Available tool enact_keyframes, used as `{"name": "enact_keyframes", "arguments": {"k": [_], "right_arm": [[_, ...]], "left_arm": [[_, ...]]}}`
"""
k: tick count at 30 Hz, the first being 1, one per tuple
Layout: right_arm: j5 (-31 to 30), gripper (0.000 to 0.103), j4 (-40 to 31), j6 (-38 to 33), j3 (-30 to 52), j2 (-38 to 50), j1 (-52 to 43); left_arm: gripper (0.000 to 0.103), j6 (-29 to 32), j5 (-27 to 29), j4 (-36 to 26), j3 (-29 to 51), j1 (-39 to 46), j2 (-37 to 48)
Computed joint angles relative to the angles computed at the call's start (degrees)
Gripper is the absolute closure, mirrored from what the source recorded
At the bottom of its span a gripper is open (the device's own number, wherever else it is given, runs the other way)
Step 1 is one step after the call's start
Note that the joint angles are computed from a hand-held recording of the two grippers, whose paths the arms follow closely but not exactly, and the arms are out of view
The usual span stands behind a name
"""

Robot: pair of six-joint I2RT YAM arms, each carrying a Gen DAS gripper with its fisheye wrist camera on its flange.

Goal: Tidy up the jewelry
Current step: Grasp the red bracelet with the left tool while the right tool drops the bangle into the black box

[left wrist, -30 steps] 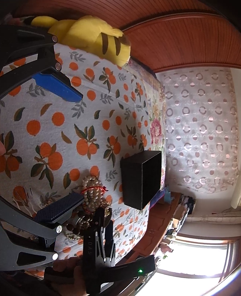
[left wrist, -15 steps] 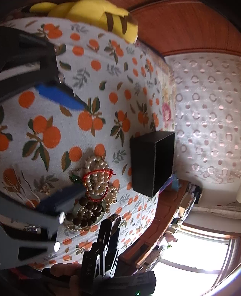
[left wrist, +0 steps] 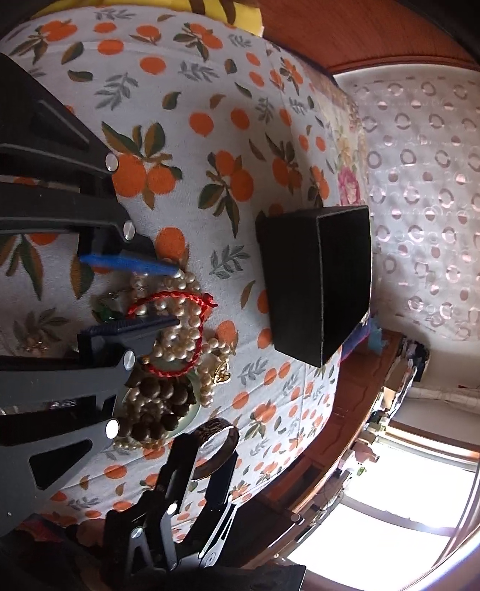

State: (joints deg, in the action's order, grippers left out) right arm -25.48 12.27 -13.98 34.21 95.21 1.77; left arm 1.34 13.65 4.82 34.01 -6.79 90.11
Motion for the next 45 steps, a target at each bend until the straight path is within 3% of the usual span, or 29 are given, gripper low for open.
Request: {"name": "enact_keyframes", "arguments": {"k": [7, 23, 35, 45], "right_arm": [[-0.99, 0.04, -0.02, -0.17, -0.75, -0.84, -0.71], [0.1, 0.04, -1.68, -0.77, 2.1, -1.94, 0.37], [1.6, 0.04, -5.77, -2.37, 13.58, 4.28, 3.13], [0.93, 0.04, -9.44, -2.69, 28.22, 13.93, 5.07]], "left_arm": [[0.1, -0.15, -0.8, 0.73, 0.43, -0.52, 1.2], [0.101, -0.82, -0.49, -3.32, 3.86, -0.07, -8.68], [0.101, -0.41, -2.05, -2.65, 8.67, 1.2, -7.27], [0.101, 0.33, -2.31, -2.99, 14.8, 3.13, -3.07]]}}
